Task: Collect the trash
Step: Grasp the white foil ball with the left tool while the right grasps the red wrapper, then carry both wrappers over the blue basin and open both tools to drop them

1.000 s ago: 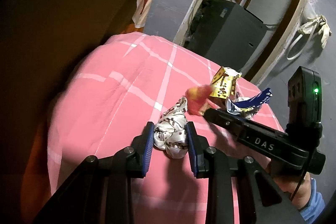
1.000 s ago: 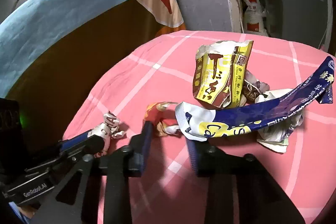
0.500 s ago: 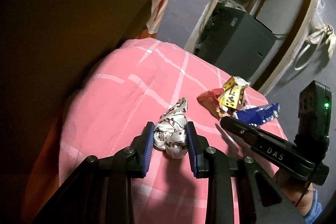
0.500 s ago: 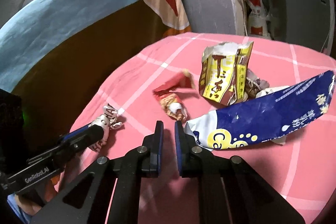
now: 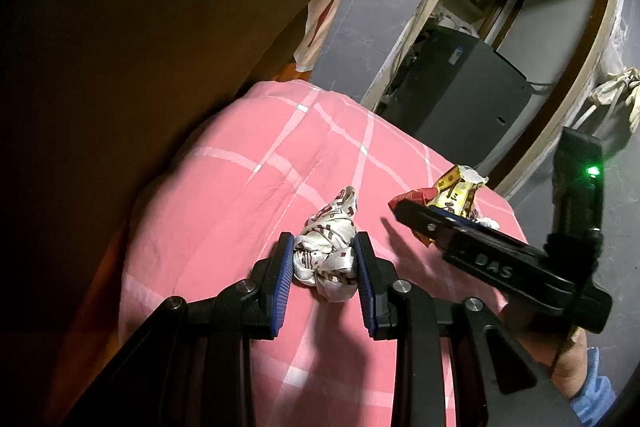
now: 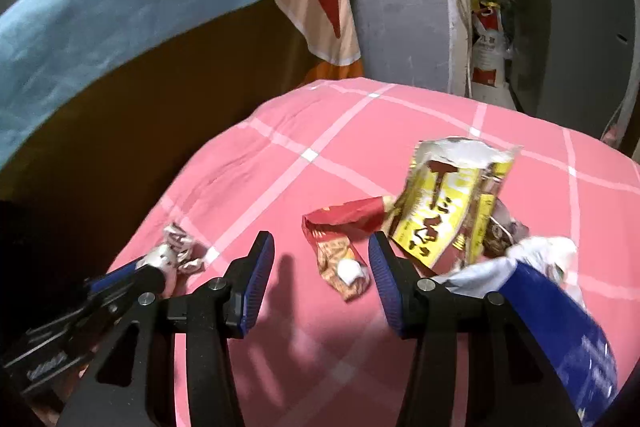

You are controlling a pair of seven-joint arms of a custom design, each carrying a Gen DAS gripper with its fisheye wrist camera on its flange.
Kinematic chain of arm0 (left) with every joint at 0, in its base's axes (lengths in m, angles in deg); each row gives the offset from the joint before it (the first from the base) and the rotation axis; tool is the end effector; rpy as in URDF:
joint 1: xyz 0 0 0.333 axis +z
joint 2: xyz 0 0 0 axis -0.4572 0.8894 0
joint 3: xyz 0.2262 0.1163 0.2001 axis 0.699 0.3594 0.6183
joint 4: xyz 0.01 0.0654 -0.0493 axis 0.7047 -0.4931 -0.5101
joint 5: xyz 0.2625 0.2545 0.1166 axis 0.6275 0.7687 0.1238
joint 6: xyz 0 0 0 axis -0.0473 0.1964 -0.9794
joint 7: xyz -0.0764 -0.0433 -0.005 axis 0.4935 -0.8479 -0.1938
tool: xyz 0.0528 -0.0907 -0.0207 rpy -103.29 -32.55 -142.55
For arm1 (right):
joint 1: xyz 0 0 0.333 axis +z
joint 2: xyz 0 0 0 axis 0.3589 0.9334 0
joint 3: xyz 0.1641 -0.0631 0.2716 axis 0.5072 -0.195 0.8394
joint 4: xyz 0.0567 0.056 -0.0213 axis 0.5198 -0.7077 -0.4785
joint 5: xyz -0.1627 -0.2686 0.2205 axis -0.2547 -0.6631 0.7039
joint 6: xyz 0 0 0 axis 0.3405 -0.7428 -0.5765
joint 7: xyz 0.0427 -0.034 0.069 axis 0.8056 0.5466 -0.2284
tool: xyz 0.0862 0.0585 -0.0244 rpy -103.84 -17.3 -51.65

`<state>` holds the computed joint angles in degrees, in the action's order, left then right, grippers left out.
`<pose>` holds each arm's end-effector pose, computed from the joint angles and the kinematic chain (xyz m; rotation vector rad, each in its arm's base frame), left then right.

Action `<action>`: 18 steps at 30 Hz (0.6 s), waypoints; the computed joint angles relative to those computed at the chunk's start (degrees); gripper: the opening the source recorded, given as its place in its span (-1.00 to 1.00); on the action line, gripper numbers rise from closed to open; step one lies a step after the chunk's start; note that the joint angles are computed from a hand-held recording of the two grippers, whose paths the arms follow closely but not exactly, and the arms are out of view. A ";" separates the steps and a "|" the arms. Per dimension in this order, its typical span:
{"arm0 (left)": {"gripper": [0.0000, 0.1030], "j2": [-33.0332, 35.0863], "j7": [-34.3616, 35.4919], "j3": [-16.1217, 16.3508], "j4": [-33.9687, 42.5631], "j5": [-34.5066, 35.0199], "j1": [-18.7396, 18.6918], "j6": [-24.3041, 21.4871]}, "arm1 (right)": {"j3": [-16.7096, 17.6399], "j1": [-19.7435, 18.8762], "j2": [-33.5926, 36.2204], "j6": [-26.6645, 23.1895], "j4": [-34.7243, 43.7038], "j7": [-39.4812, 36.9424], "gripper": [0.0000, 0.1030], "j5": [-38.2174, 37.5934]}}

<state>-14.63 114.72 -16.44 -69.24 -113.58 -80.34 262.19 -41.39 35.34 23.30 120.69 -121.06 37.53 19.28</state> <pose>0.5994 -0.2943 0.3132 -2.0656 1.4293 -1.1434 0.7280 0.3553 0.3049 -2.0361 1.1837 -0.2351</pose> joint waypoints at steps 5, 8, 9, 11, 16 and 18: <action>-0.50 0.06 0.40 0.66 -0.13 -0.20 -0.71 0.26 | -0.60 0.35 0.78 -1.98 1.32 0.12 -0.68 0.07; -0.50 0.35 1.20 2.27 -0.32 -1.30 -2.73 0.48 | 1.96 -1.79 -0.81 1.18 -2.56 -2.26 -0.70 1.32; -0.50 0.31 1.56 2.40 -0.51 -1.50 -3.10 0.96 | 2.83 -2.56 -1.61 2.08 -4.18 -3.07 -0.70 1.50; -0.50 0.26 2.96 2.64 -0.78 -2.69 -4.06 2.56 | 7.63 -6.09 -2.92 6.34 -8.65 -6.79 -0.70 2.45; -0.50 -0.39 6.50 0.44 -1.03 -4.77 -4.33 8.90 | 23.92 -19.39 -4.41 22.44 -22.61 -14.70 -0.70 -0.69; -0.50 -0.74 7.64 -1.23 -0.99 -4.61 -3.76 12.31 | 28.70 -23.99 -4.35 28.11 -27.10 -14.95 -0.70 -3.61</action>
<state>-15.37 122.37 -17.67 -70.23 -118.19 -84.10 274.50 -12.69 11.35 18.95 148.80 -148.16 22.58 15.67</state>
